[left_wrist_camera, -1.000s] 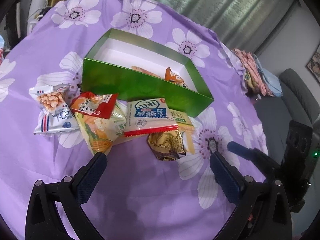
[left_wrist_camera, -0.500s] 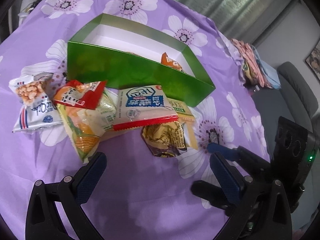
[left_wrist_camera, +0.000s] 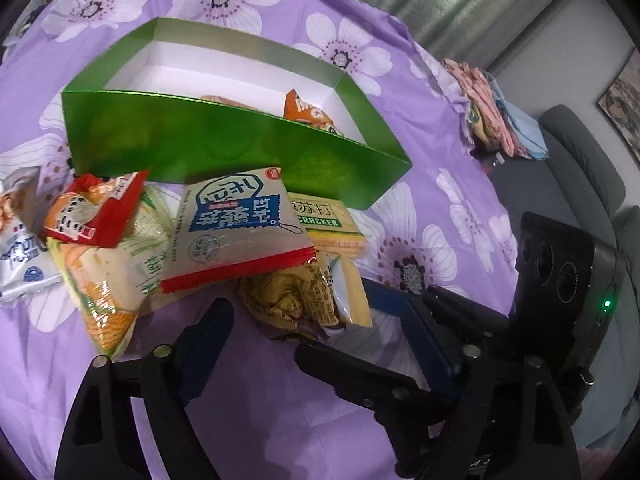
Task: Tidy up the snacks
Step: 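Grasp the gold foil packet with the right gripper and lift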
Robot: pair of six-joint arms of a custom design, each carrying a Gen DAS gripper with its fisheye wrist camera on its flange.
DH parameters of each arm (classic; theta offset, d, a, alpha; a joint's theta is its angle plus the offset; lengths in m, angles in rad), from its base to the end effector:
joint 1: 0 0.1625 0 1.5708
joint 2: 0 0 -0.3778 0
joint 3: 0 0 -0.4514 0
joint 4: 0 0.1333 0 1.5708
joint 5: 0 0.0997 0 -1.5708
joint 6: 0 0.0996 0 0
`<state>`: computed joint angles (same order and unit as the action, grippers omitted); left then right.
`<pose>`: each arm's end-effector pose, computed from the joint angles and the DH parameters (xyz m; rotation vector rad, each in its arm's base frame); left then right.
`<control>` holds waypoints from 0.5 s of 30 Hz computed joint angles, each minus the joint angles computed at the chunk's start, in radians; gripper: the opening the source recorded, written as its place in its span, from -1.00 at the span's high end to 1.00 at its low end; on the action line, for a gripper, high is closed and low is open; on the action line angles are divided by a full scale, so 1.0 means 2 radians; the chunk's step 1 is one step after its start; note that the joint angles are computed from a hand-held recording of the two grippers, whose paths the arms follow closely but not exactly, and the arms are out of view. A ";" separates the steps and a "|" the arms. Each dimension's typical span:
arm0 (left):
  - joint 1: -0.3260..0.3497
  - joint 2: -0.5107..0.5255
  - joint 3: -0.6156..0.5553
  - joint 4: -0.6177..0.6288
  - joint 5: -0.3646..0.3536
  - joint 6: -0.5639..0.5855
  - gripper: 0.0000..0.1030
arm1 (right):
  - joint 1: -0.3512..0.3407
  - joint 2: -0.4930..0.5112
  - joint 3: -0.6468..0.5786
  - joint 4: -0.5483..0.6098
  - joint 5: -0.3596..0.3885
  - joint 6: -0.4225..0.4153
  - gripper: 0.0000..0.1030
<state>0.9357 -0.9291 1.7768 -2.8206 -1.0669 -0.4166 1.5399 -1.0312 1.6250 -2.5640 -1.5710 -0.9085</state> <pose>-0.2400 -0.6314 0.0855 0.1583 2.7815 -0.8499 0.1116 -0.7026 0.1811 1.2382 -2.6384 0.5259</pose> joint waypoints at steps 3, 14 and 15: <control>0.003 0.004 -0.005 -0.001 -0.005 0.001 -0.63 | 0.001 0.007 -0.007 0.001 0.003 0.000 -0.39; 0.008 0.012 -0.018 0.009 -0.007 0.005 -0.07 | 0.004 0.025 -0.031 0.030 0.005 0.004 0.09; 0.008 0.012 -0.017 0.006 -0.010 0.006 -0.01 | 0.004 0.025 -0.031 0.030 0.004 0.003 0.10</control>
